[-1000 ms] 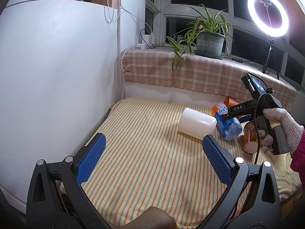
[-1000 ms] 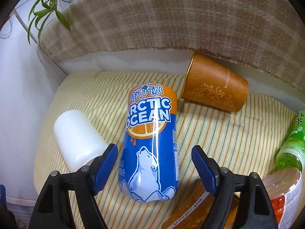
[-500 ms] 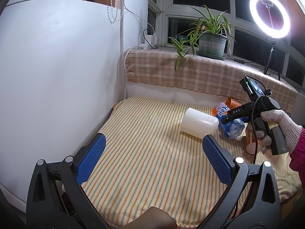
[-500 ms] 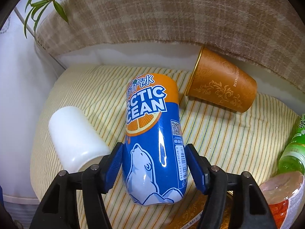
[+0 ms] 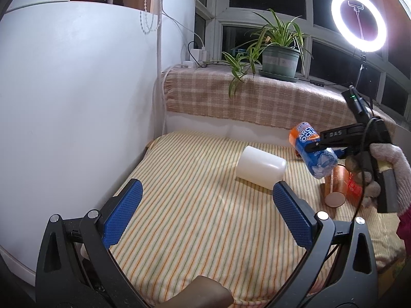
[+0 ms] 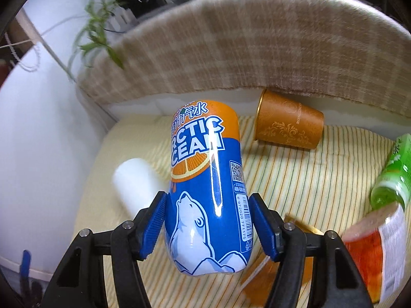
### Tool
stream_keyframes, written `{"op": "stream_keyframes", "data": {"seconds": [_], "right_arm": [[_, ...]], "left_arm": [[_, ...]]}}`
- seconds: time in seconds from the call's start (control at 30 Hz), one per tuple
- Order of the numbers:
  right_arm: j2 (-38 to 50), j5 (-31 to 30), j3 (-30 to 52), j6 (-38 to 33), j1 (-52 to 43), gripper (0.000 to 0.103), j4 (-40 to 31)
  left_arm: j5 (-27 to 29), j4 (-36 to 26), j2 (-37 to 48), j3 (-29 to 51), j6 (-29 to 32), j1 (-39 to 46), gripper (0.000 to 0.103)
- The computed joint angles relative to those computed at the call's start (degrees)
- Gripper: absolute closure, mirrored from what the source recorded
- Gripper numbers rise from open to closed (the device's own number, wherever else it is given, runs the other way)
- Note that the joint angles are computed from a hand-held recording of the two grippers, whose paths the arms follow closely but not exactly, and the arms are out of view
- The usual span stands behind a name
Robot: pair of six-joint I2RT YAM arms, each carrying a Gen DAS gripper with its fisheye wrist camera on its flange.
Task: Flip cup upright
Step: 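Lift the bottle with the right tool and swing it toward the left tool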
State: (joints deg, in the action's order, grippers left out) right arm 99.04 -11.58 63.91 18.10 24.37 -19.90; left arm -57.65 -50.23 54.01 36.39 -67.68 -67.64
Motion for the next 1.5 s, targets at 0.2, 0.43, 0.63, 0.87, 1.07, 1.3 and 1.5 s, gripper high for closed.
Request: {"op": "stream_keyframes", "data": {"seconds": [0.2,0.43,0.63,0.87,1.07,1.3,1.5], "right_arm": [[-12.12,-2.68,-10.67,1.81,0.26,0.036,1.46],[-23.57,-3.35,-23.27,7.35,2.31,0.036,4.85],[-31.8,-3.54,-33.02,12.64,2.72,0.036,6.81],[-33.97,-5.03,-39.63,16.82,3.23,0.036,10.33],[-33.94,-4.83,-41.41,18.91,4.37,0.035,11.84],[-32.83,-3.71,-42.43,19.27,4.31,0.034,12.98],[-35.98,-4.16,-43.28,17.34,4.29,0.026,11.59]], "left_arm": [[1.64,3.22,0.43,0.02,2.72,-0.11,0.0],[6.59,10.69,0.48,-1.38,8.59,1.79,0.0],[11.98,16.64,1.35,-2.22,12.55,4.09,0.0],[16.76,21.78,3.18,-2.54,15.32,5.9,0.0],[22.8,25.71,4.46,-2.88,17.41,9.4,0.0],[28.27,29.12,6.23,-3.03,19.36,12.24,0.0],[35.08,32.47,8.29,-2.87,21.31,15.62,0.004]]}}
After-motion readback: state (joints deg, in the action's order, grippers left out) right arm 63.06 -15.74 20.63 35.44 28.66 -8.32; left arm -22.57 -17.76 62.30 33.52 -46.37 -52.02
